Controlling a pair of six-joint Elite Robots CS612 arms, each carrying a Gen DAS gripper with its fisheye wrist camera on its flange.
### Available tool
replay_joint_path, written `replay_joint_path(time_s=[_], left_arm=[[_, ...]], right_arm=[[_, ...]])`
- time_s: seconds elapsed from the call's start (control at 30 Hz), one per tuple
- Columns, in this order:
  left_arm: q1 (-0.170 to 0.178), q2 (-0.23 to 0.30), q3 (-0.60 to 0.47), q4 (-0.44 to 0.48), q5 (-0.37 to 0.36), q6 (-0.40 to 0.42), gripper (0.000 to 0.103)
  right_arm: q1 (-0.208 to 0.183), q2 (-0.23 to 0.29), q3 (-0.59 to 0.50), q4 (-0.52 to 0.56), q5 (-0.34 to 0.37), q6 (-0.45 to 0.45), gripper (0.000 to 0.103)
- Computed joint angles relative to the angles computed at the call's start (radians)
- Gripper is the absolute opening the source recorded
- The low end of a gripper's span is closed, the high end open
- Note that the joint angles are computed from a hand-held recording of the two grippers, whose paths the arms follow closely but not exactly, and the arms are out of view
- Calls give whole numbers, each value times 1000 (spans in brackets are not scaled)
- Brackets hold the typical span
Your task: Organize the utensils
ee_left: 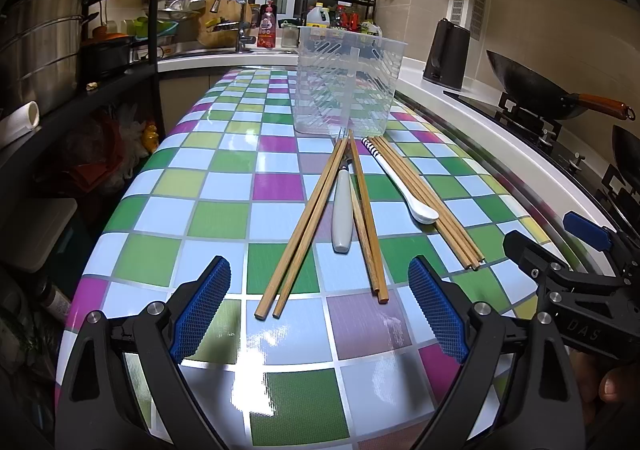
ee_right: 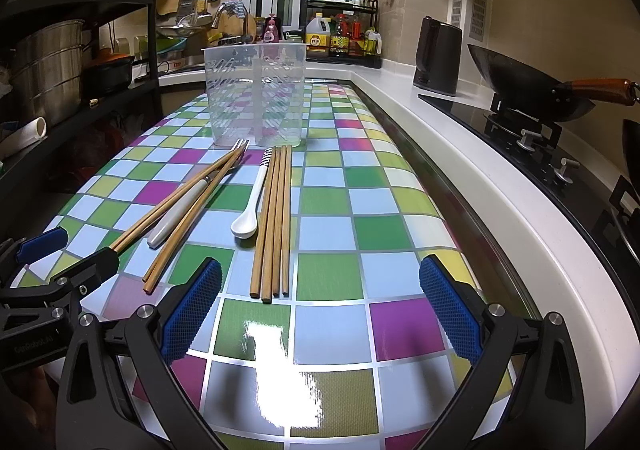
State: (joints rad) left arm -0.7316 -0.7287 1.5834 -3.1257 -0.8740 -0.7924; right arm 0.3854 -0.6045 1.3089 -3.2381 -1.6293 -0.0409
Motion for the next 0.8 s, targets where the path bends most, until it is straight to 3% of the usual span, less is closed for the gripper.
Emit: replay_joint_path(time_s=[0.07,0.23,0.3,0.47,0.57,0.8], left_arm=[[0,1,-1,-3,-3,3,87],[2,2,-5,-7,-16,10,67],[7,-1,-3,5,-30,-3,58],[22,-10,9,40,-59,-55,33],[31,-15,17,52,-69,-89,21],[51,-21,33,78,-125,-167,14]], right_arm=[[0,0,2,-2,1,-2,97],[0,0,1,0,4,-3,95],[-3,1,-4,10,19,-3,88],[-22,5,-34,94,90,28,48],[-31,11,-54,158,136,38,33],[-33,22,-84,273,205,4,29]])
